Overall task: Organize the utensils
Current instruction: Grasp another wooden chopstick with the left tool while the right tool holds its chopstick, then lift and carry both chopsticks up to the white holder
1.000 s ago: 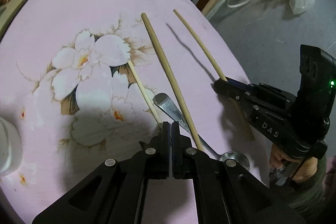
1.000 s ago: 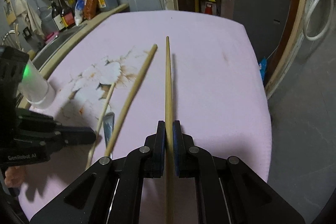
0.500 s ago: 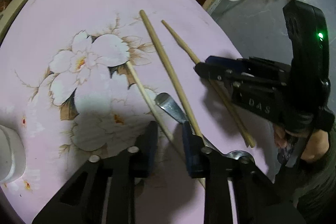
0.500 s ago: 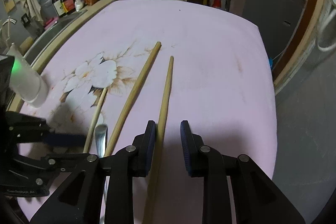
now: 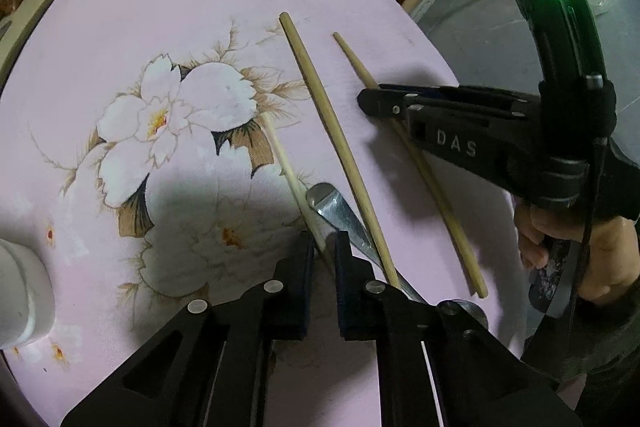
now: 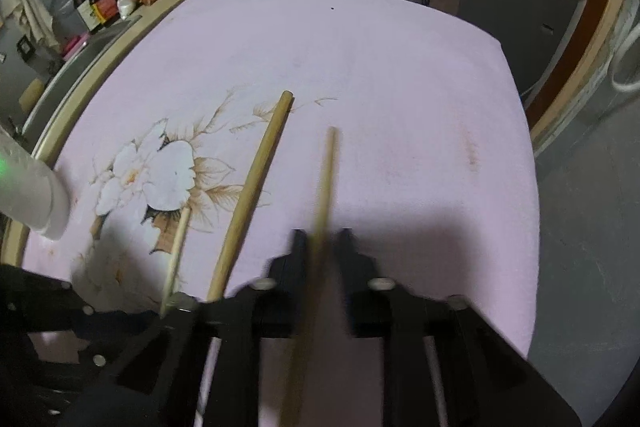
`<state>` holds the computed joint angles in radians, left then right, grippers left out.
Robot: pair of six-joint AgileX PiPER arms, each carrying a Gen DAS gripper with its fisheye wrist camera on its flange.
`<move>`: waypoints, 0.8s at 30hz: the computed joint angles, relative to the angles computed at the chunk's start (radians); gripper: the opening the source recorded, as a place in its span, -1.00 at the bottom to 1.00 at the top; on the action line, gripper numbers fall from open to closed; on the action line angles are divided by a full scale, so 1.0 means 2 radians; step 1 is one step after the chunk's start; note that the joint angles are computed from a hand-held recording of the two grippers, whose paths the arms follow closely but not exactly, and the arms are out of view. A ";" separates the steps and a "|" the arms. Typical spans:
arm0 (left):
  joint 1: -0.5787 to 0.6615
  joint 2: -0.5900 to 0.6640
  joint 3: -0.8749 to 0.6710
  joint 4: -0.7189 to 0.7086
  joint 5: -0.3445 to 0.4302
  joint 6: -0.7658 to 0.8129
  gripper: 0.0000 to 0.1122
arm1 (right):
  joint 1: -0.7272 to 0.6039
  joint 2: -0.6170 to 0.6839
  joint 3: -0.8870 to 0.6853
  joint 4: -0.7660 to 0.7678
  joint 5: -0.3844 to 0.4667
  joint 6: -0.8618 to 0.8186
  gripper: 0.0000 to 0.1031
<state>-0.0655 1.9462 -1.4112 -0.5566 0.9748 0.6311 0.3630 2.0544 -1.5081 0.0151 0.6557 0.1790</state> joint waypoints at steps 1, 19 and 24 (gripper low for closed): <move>0.007 0.005 -0.002 -0.015 0.013 0.006 -0.93 | 0.000 -0.001 0.002 0.005 -0.003 0.008 -0.89; 0.135 -0.187 0.281 -0.370 -0.075 0.415 -0.97 | 0.097 -0.258 0.430 0.164 -0.518 -0.048 -0.92; 0.154 -0.231 0.327 -0.487 -0.091 0.516 -0.97 | 0.163 -0.258 0.446 0.279 -0.623 -0.136 -0.92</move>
<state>0.2420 1.4849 -0.7580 -1.5316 0.7920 1.6632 0.6899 1.5386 -0.6167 0.5729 -0.5909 -0.0926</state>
